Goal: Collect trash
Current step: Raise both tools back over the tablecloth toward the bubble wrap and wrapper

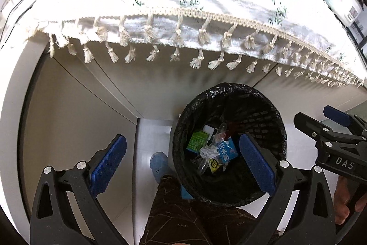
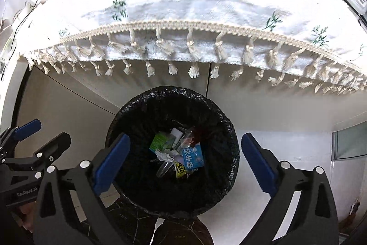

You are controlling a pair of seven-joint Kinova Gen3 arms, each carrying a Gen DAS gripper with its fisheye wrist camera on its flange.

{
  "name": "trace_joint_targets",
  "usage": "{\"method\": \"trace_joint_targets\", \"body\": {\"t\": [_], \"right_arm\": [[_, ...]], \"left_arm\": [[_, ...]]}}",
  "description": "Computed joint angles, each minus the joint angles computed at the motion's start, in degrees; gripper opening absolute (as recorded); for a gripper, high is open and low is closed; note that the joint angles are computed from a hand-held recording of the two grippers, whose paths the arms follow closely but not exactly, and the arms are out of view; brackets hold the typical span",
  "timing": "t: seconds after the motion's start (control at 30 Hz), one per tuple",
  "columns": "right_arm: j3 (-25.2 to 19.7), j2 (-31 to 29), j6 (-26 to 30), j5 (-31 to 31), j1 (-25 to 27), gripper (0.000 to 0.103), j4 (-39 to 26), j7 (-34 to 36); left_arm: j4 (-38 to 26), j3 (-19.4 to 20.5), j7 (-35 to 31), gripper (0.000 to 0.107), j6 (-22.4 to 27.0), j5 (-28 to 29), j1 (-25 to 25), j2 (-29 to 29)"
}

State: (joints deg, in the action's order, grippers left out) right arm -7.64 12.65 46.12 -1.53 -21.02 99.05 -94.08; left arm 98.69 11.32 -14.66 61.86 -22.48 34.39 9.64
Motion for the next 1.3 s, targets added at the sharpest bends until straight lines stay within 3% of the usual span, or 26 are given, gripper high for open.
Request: {"method": "trace_joint_targets", "body": {"t": [0.33, 0.57, 1.03, 1.3], "right_arm": [[0.57, -4.75, 7.02, 3.0, 0.3, 0.094, -6.28, -0.49], [1.07, -5.17, 10.0, 3.42, 1.14, 0.094, -13.73, -2.04], [2.41, 3.25, 17.54, 6.21, -1.06, 0.094, -34.52, -6.59], [4.44, 10.53, 21.68, 8.57, -2.42, 0.094, -47.47, -6.54]], "left_arm": [[-7.72, 0.75, -0.09, 0.097, 8.25, -1.22, 0.5, -1.21], [-14.27, 0.25, -5.38, 0.097, 11.19, -2.37, -1.1, -1.38], [-26.38, -3.64, -21.9, 0.097, 13.07, 1.02, -8.7, 0.84], [-36.7, -6.36, -32.65, 0.097, 14.09, 4.87, -13.46, 6.76]]}}
